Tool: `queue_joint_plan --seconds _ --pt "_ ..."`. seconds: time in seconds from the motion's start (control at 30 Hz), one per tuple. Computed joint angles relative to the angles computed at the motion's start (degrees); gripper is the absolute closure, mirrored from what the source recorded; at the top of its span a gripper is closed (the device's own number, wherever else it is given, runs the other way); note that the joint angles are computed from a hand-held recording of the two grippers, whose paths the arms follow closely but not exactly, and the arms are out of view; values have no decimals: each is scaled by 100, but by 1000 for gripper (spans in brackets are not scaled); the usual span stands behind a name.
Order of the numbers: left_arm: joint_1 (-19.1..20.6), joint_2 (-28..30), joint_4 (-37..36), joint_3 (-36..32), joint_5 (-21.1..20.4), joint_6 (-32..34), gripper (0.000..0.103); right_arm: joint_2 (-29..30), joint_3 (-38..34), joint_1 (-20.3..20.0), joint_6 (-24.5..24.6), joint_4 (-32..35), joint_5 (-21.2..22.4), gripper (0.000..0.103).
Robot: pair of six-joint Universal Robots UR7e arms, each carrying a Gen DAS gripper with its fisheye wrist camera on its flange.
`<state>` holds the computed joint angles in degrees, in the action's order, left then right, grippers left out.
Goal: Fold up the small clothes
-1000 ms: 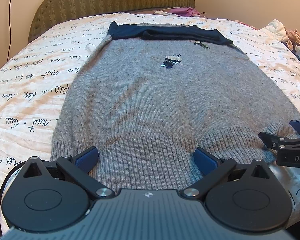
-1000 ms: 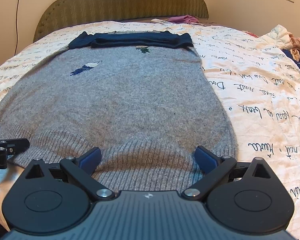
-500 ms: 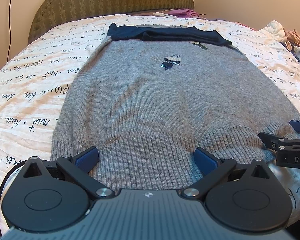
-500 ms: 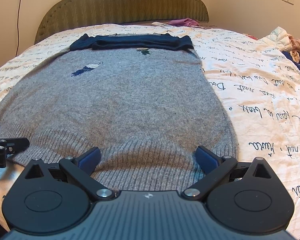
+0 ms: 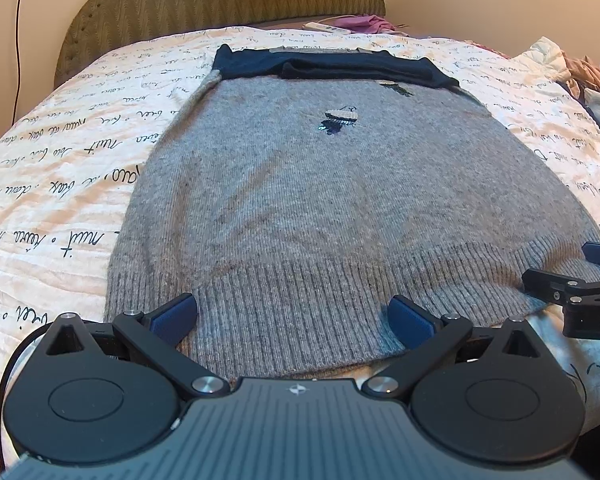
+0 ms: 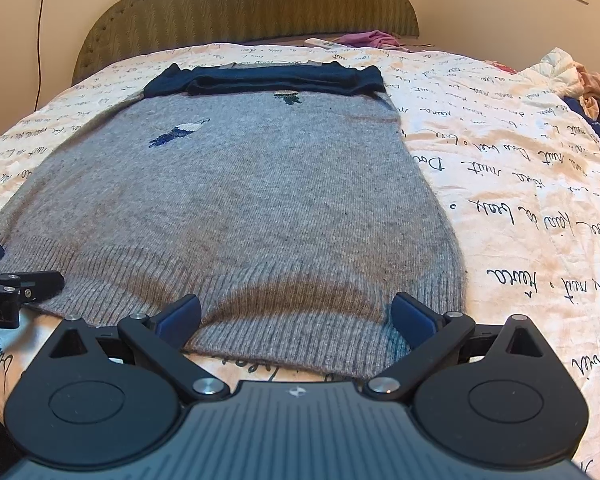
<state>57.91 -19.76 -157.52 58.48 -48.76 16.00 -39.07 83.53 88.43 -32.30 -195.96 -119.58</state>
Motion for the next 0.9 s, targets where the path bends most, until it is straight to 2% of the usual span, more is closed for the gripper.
queue_joint_plan --seconds 0.9 --pt "-23 -102 31 150 35 -51 0 -140 214 1 -9 53 5 1"
